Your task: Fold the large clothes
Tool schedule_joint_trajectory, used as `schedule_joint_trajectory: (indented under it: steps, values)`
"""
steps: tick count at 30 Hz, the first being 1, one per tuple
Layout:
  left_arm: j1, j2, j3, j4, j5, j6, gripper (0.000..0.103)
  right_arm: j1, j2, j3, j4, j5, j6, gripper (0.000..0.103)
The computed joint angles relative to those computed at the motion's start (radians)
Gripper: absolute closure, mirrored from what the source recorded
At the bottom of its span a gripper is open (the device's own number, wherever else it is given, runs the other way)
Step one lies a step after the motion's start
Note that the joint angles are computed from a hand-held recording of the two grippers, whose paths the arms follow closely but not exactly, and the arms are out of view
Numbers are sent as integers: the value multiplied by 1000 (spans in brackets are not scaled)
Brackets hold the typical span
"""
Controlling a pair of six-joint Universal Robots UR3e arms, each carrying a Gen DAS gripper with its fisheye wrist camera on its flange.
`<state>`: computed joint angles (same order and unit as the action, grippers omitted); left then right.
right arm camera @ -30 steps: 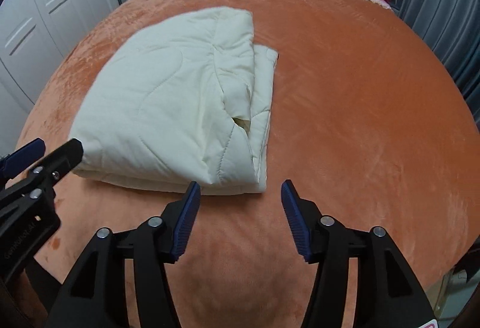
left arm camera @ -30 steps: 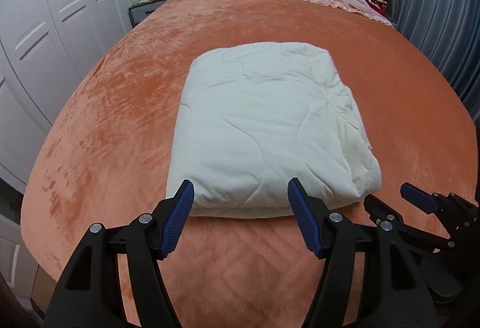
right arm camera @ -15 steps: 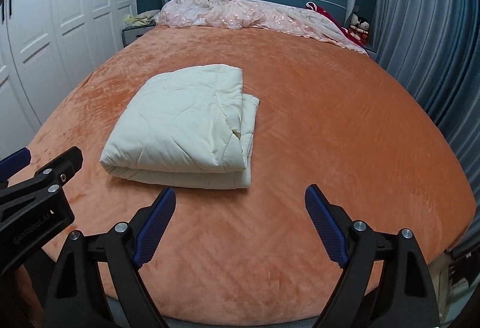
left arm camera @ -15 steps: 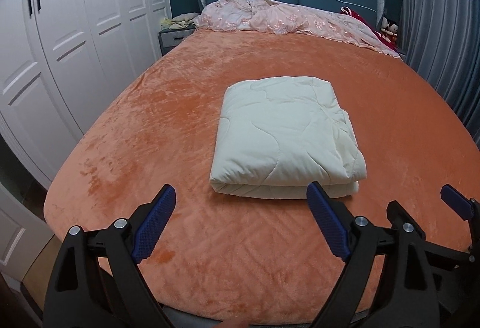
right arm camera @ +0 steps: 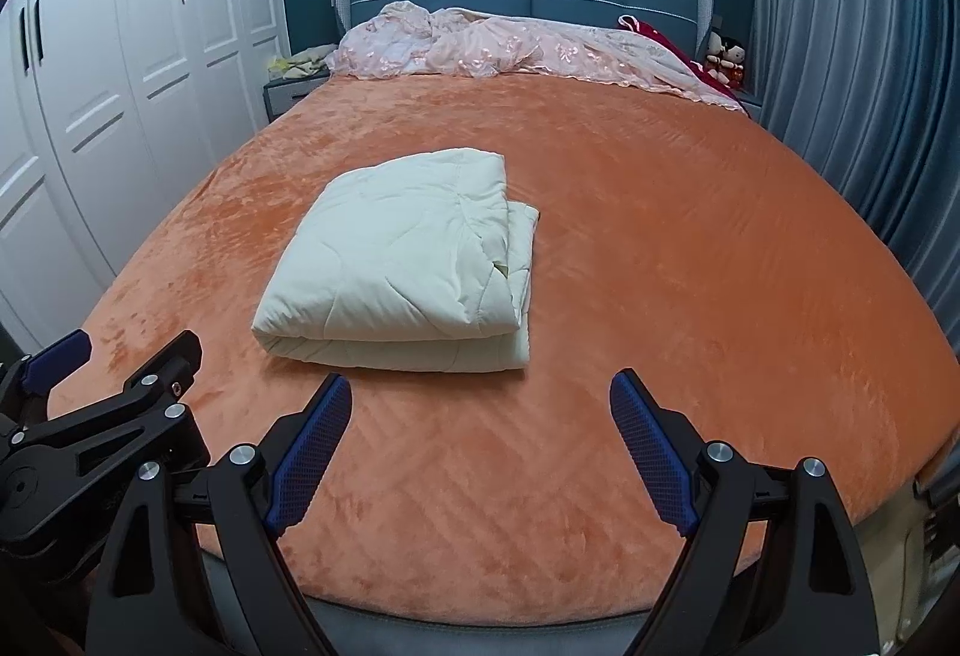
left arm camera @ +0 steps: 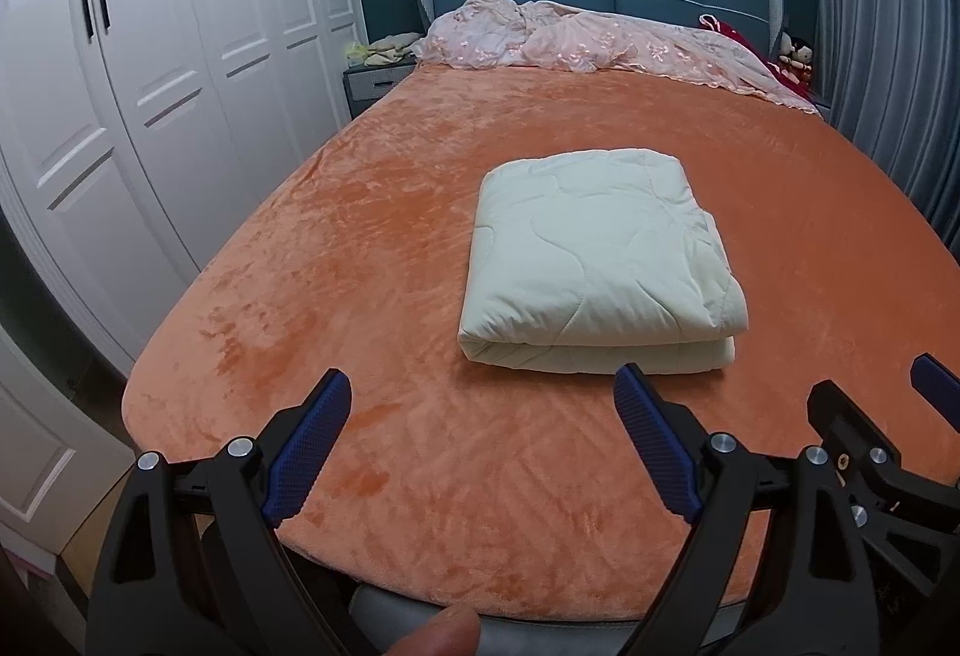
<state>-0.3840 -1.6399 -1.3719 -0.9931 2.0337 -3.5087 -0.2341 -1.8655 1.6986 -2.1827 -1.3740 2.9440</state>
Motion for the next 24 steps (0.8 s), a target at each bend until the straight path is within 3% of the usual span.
schedule_joint_trajectory:
  steps: [5,24]
  values:
    - [8,16,-3,-23,-27,-17,16,-10,-33,20,8,3,-8,17]
    - [-16,18,3,-32,14,-21,17,-40,-79,24,57,17,-18,17]
